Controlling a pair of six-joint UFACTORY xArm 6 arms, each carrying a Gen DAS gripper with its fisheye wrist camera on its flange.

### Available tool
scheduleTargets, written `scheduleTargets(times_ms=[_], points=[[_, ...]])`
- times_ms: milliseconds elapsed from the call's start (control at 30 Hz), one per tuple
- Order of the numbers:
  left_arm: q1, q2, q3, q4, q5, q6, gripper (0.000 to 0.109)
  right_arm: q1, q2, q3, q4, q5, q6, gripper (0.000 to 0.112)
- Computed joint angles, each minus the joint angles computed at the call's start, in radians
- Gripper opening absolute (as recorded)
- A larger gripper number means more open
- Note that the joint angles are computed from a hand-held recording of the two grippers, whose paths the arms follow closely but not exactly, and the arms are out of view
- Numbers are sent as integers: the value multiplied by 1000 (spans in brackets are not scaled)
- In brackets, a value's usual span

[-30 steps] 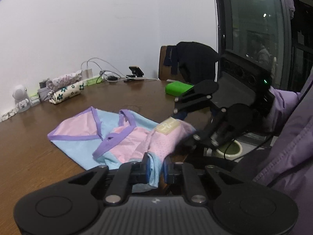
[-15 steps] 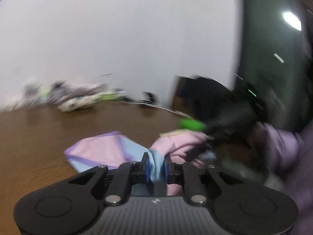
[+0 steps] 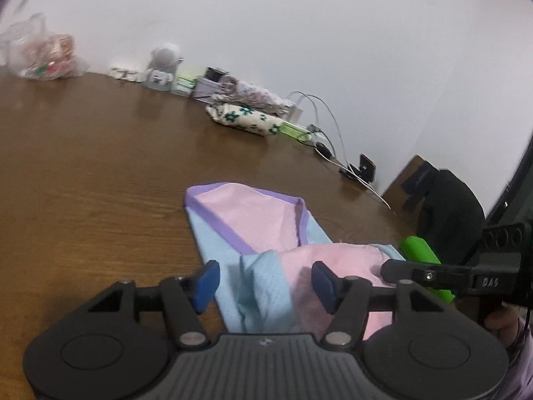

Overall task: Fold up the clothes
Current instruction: 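Lift the pink end with both grippers and fold it over the garment, then press the folded garment flat with both open grippers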

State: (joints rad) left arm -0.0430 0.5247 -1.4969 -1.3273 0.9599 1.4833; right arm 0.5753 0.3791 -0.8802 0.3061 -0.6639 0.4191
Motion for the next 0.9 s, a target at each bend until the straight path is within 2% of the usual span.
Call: scheduleTargets(times_ms=[33,67,133,233,367,433,567,667,733,833,900], points=[[0,-3,5,-15,-9,11,58,21,0,-8,81,6,-63,59],[3,-12,19,-36,-20,26,56,42,2,-19,159,12,-125,42],[-2,-47,66,-104,-60,72,49,60,4,-37,238,36,-182,21],[-18,-129,168,-196,-108,183,48,82,16,-78,342,83,-267,14],[-79,-236,302,-374,-240,466,48,131,75,-194,621,123,-520,14],[-90,-270,344,-410,-243,557,49,150,85,-214,696,96,-579,18],[-98,-277,355,-344,-222,532,50,195,75,-222,817,-14,-706,22],[-109,-271,354,-327,-239,521,50,217,49,-190,780,-81,-718,22],[-106,-271,355,-328,-234,516,50,225,34,-176,746,-75,-728,22],[-87,-282,363,-333,-196,518,50,228,38,-199,743,-2,-772,22],[-87,-278,356,-297,-195,500,51,235,72,-257,824,38,-866,22]])
